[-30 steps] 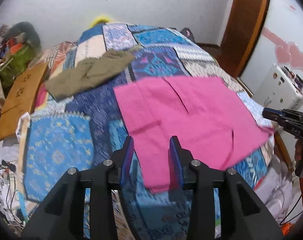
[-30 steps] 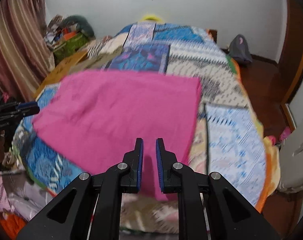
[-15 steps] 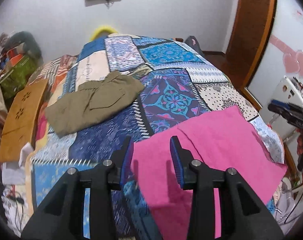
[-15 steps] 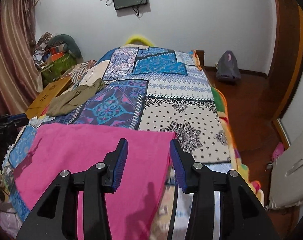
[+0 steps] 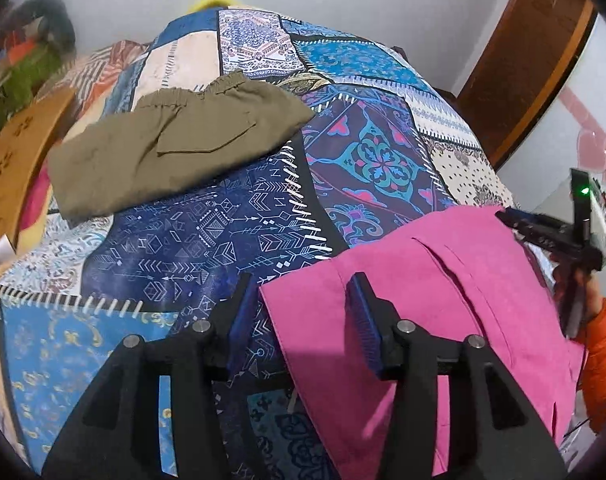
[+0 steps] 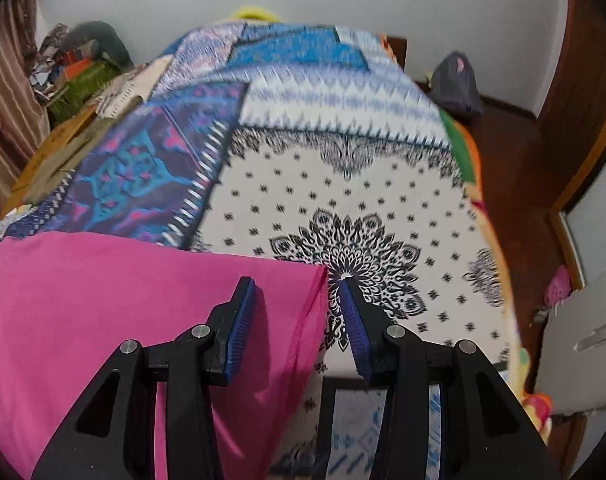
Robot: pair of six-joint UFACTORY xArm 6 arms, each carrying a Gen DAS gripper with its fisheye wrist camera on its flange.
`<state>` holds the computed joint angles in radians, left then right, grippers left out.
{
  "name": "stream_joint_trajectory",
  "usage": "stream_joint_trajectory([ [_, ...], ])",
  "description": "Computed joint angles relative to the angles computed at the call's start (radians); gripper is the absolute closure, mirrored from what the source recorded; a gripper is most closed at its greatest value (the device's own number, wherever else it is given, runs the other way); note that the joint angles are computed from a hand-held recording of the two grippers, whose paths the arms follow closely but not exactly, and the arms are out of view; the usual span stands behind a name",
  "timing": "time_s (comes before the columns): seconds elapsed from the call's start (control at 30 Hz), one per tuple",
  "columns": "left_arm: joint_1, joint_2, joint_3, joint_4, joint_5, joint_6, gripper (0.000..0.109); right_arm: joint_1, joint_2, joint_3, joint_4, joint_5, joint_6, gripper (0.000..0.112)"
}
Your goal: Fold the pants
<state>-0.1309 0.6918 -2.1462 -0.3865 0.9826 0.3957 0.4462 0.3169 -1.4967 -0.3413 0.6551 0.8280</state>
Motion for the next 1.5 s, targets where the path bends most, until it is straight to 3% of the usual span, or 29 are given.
stream_joint_trajectory([
  [0.1, -0.011, -0.013, 0.036, 0.009, -0.039, 0.005, 0.061, -0.009, 0.012, 0.006, 0.082, -0.028, -0.061, 0.074],
  [0.2, -0.023, -0.036, 0.08, 0.039, -0.088, 0.015, 0.062, -0.007, 0.009, 0.019, 0.104, -0.05, -0.082, 0.101],
  [0.33, -0.034, -0.061, 0.129, 0.082, -0.148, 0.012, 0.063, -0.001, -0.005, 0.033, -0.052, -0.061, 0.031, 0.108],
  [0.43, -0.043, -0.065, 0.142, 0.151, -0.194, -0.017, 0.063, -0.001, -0.024, 0.035, -0.184, -0.037, 0.127, 0.109],
  [0.63, -0.042, -0.051, 0.107, 0.287, -0.201, -0.119, 0.064, 0.005, -0.031, -0.011, -0.11, 0.074, 0.029, 0.109],
  [0.9, -0.051, -0.198, 0.233, 0.146, -0.218, -0.029, 0.064, 0.054, -0.071, -0.008, 0.015, -0.02, -0.074, 0.107],
  [1.17, -0.095, -0.341, 0.464, 0.161, -0.222, 0.001, 0.064, 0.146, -0.064, 0.0, 0.119, 0.018, -0.157, 0.107],
  [1.5, -0.02, -0.568, 0.719, 0.096, -0.235, -0.021, 0.058, 0.219, -0.249, 0.164, -0.045, 0.069, 0.043, 0.104],
])
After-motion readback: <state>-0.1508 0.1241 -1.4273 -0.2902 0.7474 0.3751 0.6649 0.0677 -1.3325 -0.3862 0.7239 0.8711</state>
